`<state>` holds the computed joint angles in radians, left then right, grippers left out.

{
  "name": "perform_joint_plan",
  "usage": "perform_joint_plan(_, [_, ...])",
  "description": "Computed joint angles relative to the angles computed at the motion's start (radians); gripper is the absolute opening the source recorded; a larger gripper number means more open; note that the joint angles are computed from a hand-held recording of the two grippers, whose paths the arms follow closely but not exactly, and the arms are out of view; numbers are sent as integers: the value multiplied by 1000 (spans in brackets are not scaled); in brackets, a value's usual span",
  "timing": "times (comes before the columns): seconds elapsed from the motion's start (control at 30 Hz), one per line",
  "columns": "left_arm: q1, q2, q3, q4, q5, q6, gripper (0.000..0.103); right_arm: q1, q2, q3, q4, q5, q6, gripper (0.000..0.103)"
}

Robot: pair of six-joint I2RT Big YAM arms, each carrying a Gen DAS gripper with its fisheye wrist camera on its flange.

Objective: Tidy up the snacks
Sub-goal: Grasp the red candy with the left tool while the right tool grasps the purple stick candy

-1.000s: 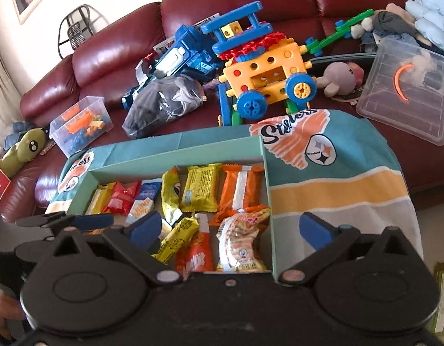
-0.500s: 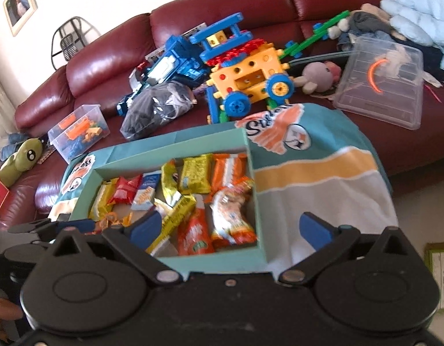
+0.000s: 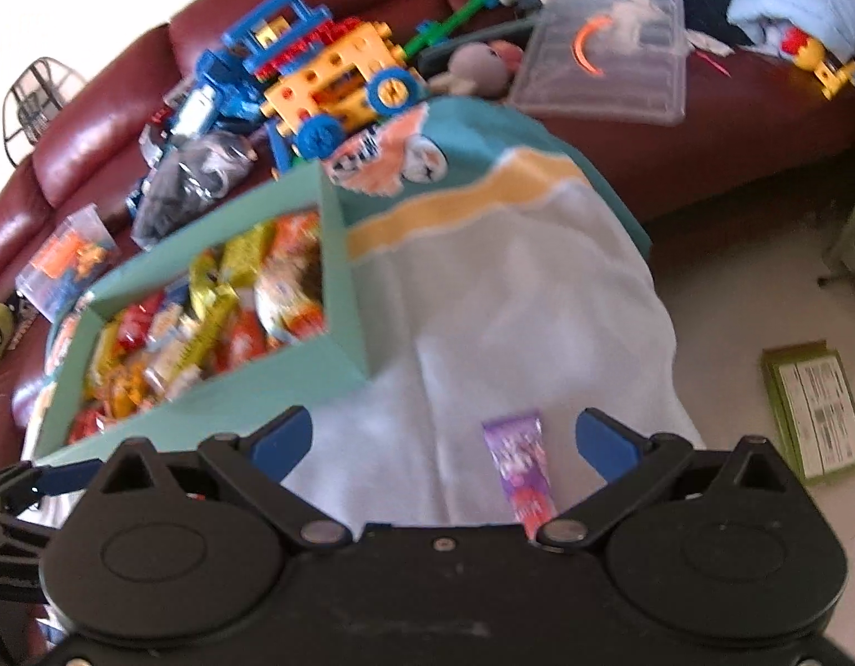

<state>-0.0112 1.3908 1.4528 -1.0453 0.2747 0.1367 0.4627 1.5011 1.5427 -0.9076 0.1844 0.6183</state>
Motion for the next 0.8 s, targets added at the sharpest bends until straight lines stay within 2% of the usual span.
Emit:
perform_joint_plan(0.23, [25,15,-32,-10,-9,8,103,14,15,-34,-28,33,-2,68])
perform_joint_plan(0.3, [30,21,-33,-11,-15,5,103,19,21,-40,-40,52,-19,53])
perform_joint_plan(0.33, [32,23,-34,-11,-16,5,103,23,24,-45,-44,59,-27,39])
perform_joint_plan(0.4, [36,26,-38,-9,-17,7,103,40,26,-55,-41,96,-54,30])
perform_joint_plan(0.47, [36,31,-41,-8,-18,10,103,57,32,-54,-35,110,-81,14])
perform_joint_plan(0.53, [36,32,-45,-1,-14,17,103,66,33,-50,-14,58,-80,14])
perform_joint_plan(0.63, [33,34,-48,-1,-6,37,100,90,52,-31,4,23,-87,14])
perform_joint_plan(0.8, [20,35,-55,-9,-3,121,88,113,86,6,36,-40,-79,14])
